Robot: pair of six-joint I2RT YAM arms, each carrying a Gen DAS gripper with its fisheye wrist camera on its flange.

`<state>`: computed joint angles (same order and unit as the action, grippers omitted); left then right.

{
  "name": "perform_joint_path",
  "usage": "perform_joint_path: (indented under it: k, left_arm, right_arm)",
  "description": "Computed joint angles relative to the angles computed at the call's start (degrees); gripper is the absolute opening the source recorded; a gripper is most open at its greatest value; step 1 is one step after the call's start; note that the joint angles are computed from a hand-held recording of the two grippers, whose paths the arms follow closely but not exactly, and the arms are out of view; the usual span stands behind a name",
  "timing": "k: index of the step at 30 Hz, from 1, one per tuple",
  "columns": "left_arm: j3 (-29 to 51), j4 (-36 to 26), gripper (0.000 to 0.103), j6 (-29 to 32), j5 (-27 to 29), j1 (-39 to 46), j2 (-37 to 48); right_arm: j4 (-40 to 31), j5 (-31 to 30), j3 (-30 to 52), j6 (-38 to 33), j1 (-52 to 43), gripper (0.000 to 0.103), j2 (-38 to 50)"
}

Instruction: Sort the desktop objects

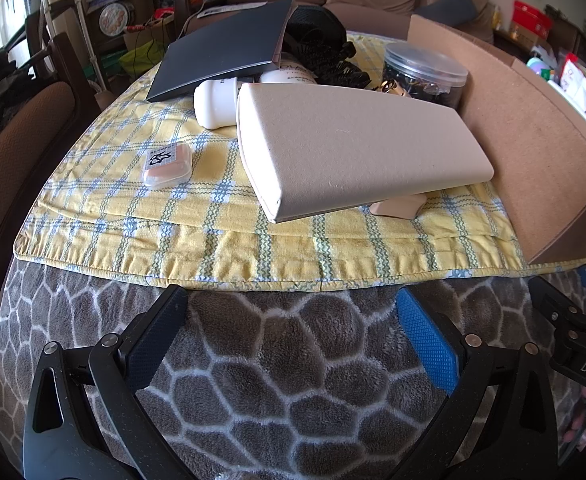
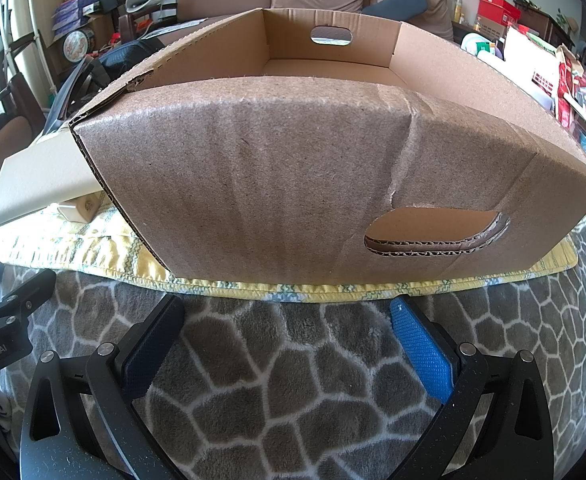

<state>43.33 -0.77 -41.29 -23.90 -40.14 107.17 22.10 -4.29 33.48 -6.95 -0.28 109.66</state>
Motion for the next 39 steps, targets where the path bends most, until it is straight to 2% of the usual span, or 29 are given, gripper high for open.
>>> perform_joint_path:
  k: [20,25,31,39]
  left_arm:
    - [-0.13,-0.27,0.103,0.7,0.22,-0.25,-0.29]
    - [-2.74,-0.6,0.103,1.8,1.85,-1.3,-3.86]
    - [-7.36,0.17,0.103,8.2,1.53,-1.5,-12.18]
    - [-10.52,-1.12,0.103,19.95,4.39,5.88,-24.1]
  right_arm:
    - [0.1,-0.04,-1.05,-0.32,-0.37,0.103,-0.88]
    - [-1.77,1.42,0.26,1.08,0.71,0.103,-1.21]
    - [-4.49,-0.46,-2.23,1.53,1.55,0.103,-7.55]
    - [-11.63,-3.04,-4.82,5.52,4.3,0.103,-18.26]
